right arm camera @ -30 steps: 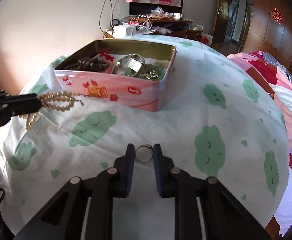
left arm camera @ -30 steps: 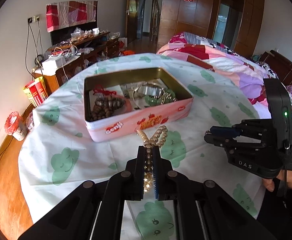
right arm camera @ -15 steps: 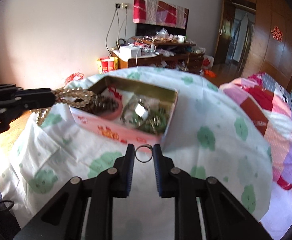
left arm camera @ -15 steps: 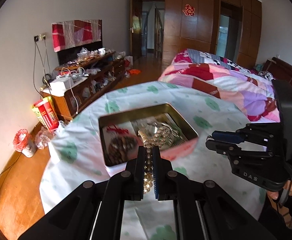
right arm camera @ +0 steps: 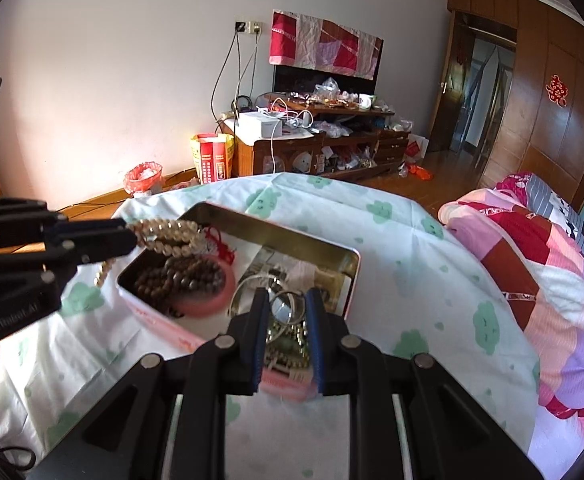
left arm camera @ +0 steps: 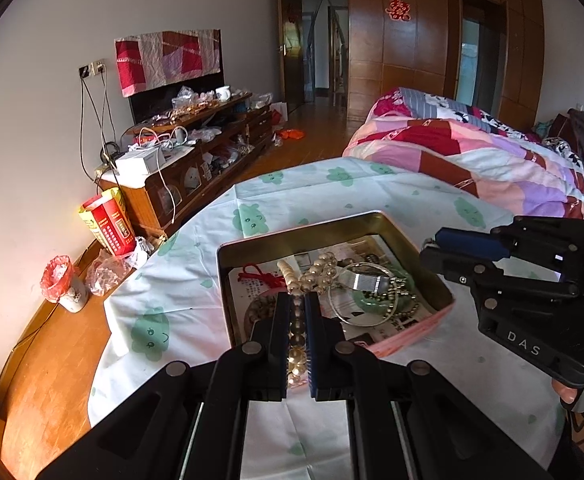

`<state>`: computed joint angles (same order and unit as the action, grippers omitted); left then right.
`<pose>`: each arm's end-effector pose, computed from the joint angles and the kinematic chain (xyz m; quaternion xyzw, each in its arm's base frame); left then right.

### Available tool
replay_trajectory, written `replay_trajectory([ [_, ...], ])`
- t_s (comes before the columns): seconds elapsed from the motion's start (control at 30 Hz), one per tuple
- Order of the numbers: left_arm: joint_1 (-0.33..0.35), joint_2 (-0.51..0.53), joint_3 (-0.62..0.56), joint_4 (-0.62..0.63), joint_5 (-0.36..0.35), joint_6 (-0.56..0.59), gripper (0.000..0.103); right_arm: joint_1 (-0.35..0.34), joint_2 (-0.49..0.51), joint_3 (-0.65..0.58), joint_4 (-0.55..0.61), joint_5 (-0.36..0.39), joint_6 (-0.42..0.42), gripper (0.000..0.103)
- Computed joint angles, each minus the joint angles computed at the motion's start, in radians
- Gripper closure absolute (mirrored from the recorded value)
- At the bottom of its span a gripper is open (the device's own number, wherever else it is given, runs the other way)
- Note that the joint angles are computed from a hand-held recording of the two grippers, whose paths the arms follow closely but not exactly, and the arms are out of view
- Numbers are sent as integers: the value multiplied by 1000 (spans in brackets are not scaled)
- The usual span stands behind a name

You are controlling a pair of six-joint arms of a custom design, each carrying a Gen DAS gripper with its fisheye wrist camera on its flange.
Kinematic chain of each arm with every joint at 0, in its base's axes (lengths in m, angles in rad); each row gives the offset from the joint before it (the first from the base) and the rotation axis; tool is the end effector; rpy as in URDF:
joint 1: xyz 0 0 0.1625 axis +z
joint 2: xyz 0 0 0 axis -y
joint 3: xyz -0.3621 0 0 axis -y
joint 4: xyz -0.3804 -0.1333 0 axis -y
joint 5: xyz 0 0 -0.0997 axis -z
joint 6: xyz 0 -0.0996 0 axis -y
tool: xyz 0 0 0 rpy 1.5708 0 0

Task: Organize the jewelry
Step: 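Carry the ring over the tin with the right gripper while the left carries the pearls there, then release the ring into the tin with the right gripper while the left releases the pearls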

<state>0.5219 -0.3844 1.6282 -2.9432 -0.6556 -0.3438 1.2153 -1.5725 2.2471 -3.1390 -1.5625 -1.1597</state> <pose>-0.3836 -0.4654 -0.1094 0.2825 0.8500 -0.3270 0.3013 -0.0262 -0.4559 0.3023 0.3546 -0.8292 0.3165 0.2942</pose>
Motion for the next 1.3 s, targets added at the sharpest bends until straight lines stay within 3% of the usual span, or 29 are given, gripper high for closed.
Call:
replay_trajectory([
  [0.6, 44, 57, -93, 47, 11, 9, 97, 25, 108, -56, -51, -42, 27, 82],
  [1.3, 70, 78, -122, 73, 0, -13, 97, 38, 153, -72, -80, -71, 35, 82],
])
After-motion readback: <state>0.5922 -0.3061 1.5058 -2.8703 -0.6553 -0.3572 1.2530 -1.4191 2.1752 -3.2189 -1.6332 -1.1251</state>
